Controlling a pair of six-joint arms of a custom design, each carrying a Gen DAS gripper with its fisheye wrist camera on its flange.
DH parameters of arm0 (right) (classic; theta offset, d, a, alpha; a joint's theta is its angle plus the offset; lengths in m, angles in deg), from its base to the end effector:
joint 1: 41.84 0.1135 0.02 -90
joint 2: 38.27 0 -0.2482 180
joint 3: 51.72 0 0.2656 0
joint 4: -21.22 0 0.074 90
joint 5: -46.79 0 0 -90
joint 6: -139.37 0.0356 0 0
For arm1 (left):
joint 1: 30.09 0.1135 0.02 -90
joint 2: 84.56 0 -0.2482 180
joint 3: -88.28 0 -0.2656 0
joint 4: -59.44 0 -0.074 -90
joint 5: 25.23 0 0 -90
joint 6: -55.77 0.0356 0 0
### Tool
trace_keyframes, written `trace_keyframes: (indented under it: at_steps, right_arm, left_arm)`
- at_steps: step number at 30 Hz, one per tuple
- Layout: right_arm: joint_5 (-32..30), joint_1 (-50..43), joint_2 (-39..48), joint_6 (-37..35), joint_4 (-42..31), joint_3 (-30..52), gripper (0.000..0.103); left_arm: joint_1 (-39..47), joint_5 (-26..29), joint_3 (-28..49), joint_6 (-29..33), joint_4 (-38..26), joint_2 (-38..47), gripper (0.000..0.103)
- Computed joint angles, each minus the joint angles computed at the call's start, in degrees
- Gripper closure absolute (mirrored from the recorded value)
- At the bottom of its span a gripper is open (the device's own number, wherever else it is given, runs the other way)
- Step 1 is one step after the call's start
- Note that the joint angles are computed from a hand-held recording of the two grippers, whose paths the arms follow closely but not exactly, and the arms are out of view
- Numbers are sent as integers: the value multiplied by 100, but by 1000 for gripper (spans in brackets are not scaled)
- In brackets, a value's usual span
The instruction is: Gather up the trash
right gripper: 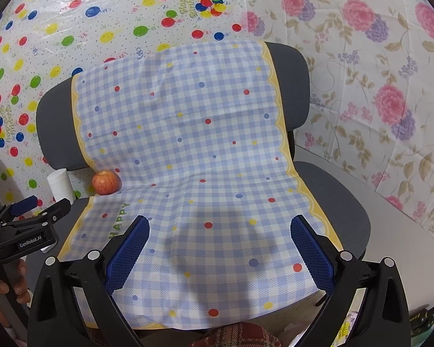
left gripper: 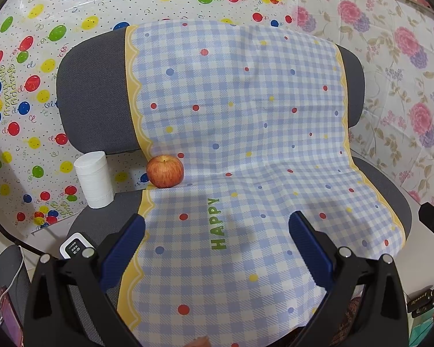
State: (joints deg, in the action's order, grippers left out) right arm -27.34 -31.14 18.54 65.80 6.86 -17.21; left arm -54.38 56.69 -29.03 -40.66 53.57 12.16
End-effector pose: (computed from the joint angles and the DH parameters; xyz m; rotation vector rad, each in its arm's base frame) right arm 0.2147 0.0307 0.1558 0.2611 2.1671 -0.0385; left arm 0.3238 -0.1406 0.1413 0.2772 2.2449 -0.1259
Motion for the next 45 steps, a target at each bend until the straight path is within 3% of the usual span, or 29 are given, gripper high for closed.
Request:
trace_keyframes:
  at_steps: [45]
  right_arm:
    - [6, -8, 70, 42, 38, 0, 6]
  left_arm:
    - [-46, -26, -47, -33, 154, 214, 6]
